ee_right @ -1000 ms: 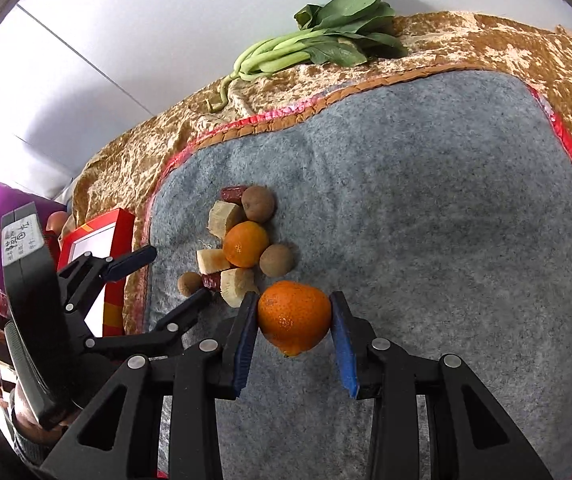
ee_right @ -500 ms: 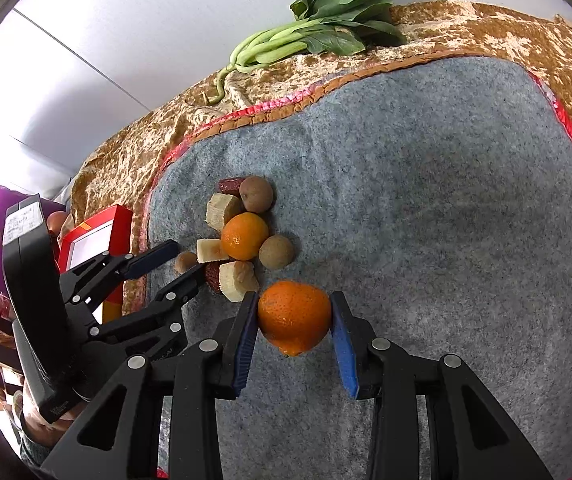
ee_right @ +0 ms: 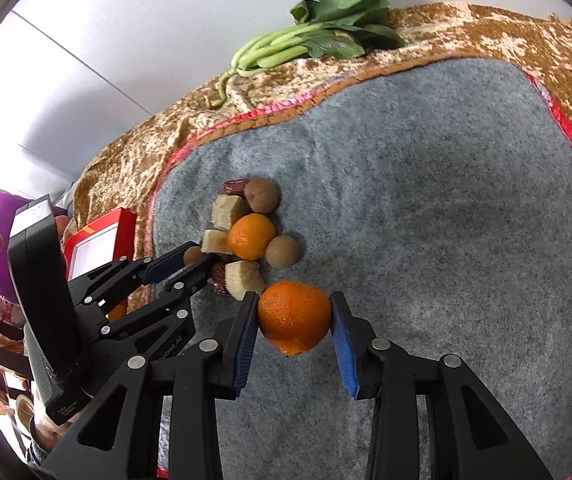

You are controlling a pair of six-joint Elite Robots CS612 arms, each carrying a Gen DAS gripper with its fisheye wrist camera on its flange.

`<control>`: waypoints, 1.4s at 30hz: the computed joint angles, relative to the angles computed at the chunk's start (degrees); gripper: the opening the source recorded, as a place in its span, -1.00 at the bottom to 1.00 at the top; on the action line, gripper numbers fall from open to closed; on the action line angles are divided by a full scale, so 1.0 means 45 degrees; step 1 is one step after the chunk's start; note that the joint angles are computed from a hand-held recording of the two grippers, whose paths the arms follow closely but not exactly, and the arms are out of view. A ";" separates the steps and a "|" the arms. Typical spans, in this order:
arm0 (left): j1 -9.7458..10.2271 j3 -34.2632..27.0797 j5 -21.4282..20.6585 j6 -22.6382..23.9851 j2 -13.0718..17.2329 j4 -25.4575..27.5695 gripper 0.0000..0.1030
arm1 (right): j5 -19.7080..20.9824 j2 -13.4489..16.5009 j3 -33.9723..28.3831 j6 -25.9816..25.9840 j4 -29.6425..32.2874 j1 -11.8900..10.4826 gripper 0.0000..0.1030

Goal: Organize fruits
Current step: 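Grasp a kiwi with the left tool, then carry the kiwi and mandarin to the white tray and release both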

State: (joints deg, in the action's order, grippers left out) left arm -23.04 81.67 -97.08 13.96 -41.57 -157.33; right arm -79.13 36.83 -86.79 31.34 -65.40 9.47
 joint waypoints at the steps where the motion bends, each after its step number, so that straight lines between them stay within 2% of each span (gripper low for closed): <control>1: 0.0018 0.0099 0.0027 -0.0099 -0.0077 -0.0078 -0.61 | 0.0120 0.0003 -0.0024 -0.0025 -0.0133 0.0012 -0.31; 7: 0.0535 0.0969 -0.0036 -0.1224 -0.0836 -0.0930 -0.61 | 0.1204 -0.0123 0.0211 -0.0611 -0.0973 0.0242 -0.31; 11: 0.0989 0.1696 0.0582 -0.2162 -0.1278 -0.1931 -0.61 | 0.1913 -0.0302 0.0720 -0.1252 -0.1347 0.0539 -0.31; 15: 0.1378 0.2609 0.1460 -0.2932 -0.1708 -0.2384 -0.61 | 0.2346 -0.0473 0.1230 -0.2032 -0.1724 0.0899 -0.31; 19: 0.1646 0.3140 0.1786 -0.3299 -0.1927 -0.2461 -0.61 | 0.2535 -0.0653 0.1800 -0.3047 -0.2410 0.1384 -0.31; 22: 0.1795 0.3257 0.1855 -0.3508 -0.1949 -0.2020 -0.61 | 0.2619 -0.0712 0.2106 -0.3663 -0.3016 0.1672 -0.31; 27: 0.1867 0.3298 0.2072 -0.3460 -0.1931 -0.1305 -0.61 | 0.2557 -0.0846 0.2677 -0.4652 -0.3730 0.2110 -0.31; 31: 0.1856 0.3331 0.2444 -0.3474 -0.1947 -0.0990 -0.61 | 0.2484 -0.0985 0.3100 -0.5101 -0.3454 0.2259 -0.30; 37: 0.1781 0.3310 0.3293 -0.3561 -0.1918 -0.0664 -0.61 | 0.2400 -0.0992 0.3306 -0.5179 -0.3117 0.2319 -0.27; 42: 0.1799 0.3218 0.3312 -0.3890 -0.1901 -0.0568 -0.54 | 0.2706 -0.0967 0.3161 -0.4870 -0.3159 0.2220 -0.21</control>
State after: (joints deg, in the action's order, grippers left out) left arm -14.94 96.16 -82.18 -3.55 -50.13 -159.89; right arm -66.95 32.47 -72.57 9.42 -79.61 19.46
